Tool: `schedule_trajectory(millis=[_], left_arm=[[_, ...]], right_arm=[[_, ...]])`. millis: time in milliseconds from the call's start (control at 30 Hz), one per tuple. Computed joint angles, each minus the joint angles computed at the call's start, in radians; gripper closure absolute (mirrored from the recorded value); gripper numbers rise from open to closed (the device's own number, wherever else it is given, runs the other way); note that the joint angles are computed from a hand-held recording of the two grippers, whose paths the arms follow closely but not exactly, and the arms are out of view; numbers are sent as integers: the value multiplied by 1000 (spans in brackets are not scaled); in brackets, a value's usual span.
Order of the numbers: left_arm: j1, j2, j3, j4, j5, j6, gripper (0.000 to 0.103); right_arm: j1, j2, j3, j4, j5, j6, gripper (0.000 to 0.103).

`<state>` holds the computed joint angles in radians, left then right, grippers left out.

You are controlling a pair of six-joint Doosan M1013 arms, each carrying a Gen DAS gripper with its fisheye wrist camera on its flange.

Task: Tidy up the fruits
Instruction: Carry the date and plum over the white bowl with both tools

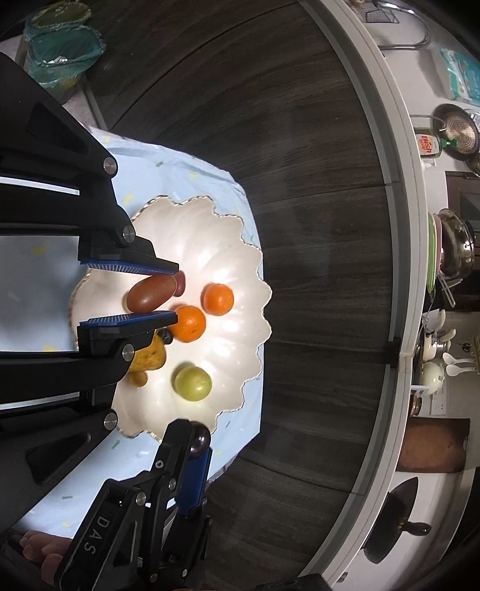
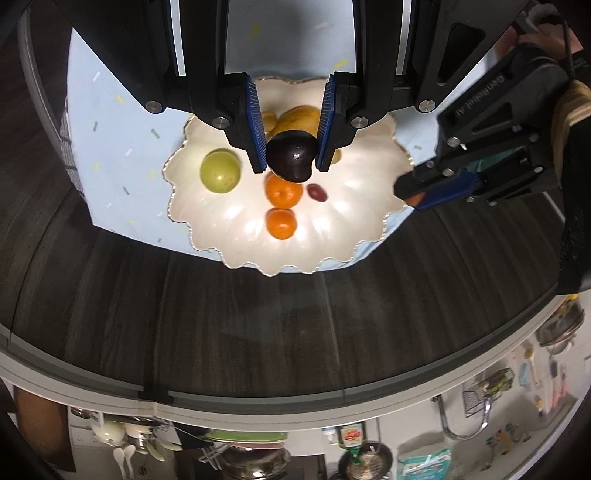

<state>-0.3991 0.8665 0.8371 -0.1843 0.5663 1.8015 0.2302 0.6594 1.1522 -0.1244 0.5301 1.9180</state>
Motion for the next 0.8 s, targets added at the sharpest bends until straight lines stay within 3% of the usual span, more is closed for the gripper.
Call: schedule_trajectory(millis=[333,800], left_arm=[[1,83,-138,67,88,-59,83],[1,166,-278,98,215,-97,81]], right_arm=[[-6,56,-76,-103,109,110,75],[-15,107,-138,-109,208,155,74]])
